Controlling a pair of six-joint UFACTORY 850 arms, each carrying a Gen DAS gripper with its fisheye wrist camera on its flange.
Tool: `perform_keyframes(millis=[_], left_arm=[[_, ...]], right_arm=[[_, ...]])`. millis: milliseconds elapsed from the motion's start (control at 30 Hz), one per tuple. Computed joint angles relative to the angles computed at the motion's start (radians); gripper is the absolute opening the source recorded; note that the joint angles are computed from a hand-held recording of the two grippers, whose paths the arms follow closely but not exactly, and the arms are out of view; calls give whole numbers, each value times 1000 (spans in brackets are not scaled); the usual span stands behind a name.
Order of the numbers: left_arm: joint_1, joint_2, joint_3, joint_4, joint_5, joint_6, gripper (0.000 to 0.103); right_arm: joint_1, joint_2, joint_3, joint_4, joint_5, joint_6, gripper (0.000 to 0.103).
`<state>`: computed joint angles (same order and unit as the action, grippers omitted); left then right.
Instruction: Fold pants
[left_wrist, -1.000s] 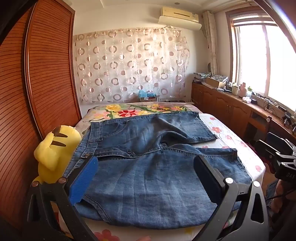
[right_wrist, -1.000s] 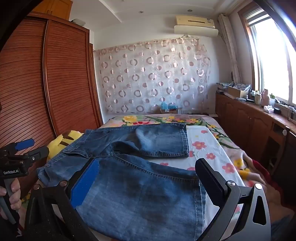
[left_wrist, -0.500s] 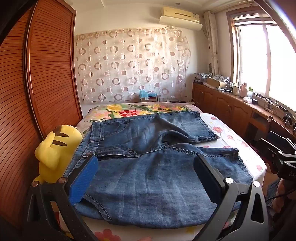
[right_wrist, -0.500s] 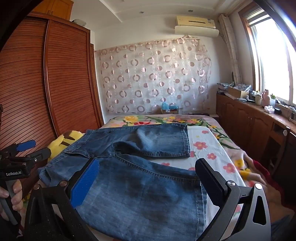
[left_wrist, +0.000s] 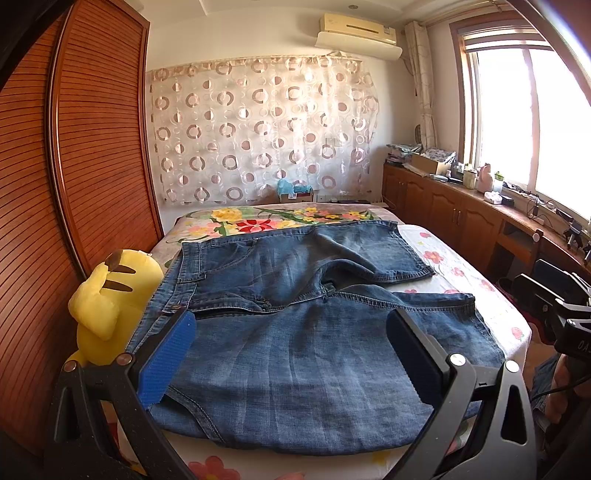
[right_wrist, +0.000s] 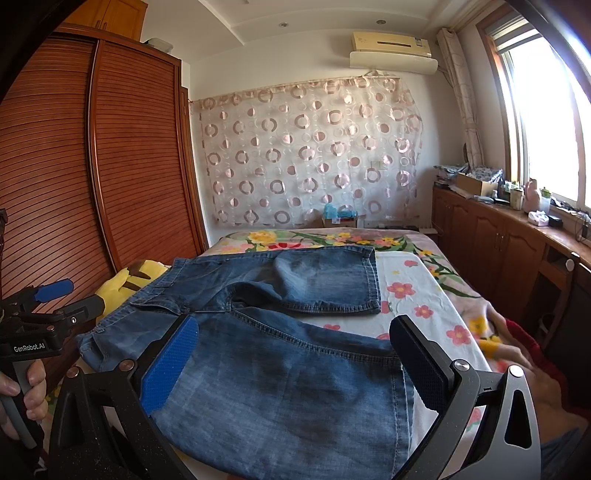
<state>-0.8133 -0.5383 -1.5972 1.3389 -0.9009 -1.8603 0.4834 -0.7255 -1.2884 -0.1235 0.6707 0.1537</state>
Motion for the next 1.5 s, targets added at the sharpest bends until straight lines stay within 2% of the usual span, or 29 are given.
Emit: perform_keyframes(millis=[167, 267, 667, 767, 1500], left_arm=[[0, 18, 26, 10, 2, -11, 103], [-2, -18, -27, -8, -8, 8, 103], [2, -8, -6, 15, -1, -13, 103], [-11, -37, -67, -10, -19, 29, 103], [-12, -37, -65, -7, -20, 25, 103]], right_arm=[[1, 1, 3, 3, 4, -3, 103], [3, 1, 4, 11, 5, -7, 103], [0, 3, 5, 9, 4, -2, 103], [0, 3, 5, 9, 4, 0, 103], [1, 9, 14, 10, 8, 0, 103]])
